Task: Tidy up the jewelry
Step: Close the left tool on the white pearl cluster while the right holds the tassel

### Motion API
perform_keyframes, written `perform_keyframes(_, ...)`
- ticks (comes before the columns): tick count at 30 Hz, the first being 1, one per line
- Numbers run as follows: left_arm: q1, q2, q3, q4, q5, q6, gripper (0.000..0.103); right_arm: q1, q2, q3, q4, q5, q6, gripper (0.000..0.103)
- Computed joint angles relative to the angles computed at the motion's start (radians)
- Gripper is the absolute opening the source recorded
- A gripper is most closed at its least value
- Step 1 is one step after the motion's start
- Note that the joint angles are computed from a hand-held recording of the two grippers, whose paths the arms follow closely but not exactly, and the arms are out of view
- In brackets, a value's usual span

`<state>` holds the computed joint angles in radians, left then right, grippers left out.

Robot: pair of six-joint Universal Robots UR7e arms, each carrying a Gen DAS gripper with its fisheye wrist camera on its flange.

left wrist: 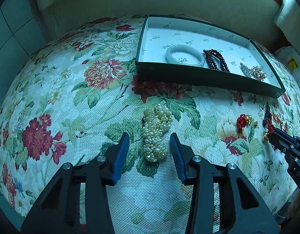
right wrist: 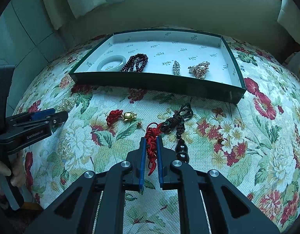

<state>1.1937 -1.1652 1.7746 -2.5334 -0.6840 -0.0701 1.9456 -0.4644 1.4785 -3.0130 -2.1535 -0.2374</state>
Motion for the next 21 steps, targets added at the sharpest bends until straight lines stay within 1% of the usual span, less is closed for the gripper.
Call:
perform_keyframes(1, 0.0, 0.0, 0.0, -0.003, -0.002, 0.006, 0.034, 0.0, 0.0, 0.0, 0.001, 0.0, 0.001, 0.011)
perform_keyframes(3, -0.001, -0.002, 0.004, -0.012, -0.008, 0.026, 0.021, -0.002, -0.002, 0.002, 0.0, 0.0, 0.002, 0.011)
perform_keyframes(5, -0.004, 0.0, 0.008, -0.022, -0.006, 0.044, 0.018, -0.002, -0.002, 0.002, -0.001, -0.001, 0.002, 0.011)
perform_keyframes(11, -0.002, -0.011, 0.021, -0.038, -0.019, 0.049, 0.015, -0.001, -0.004, 0.006, -0.009, 0.0, 0.001, 0.011)
perform_keyframes(15, -0.005, -0.035, 0.034, -0.026, -0.034, 0.027, 0.015, 0.001, -0.007, 0.013, -0.018, 0.001, 0.0, 0.011)
perform_keyframes(21, -0.024, -0.065, 0.05, -0.034, -0.045, 0.025, 0.015, 0.008, -0.015, 0.027, -0.041, 0.003, -0.005, 0.01)
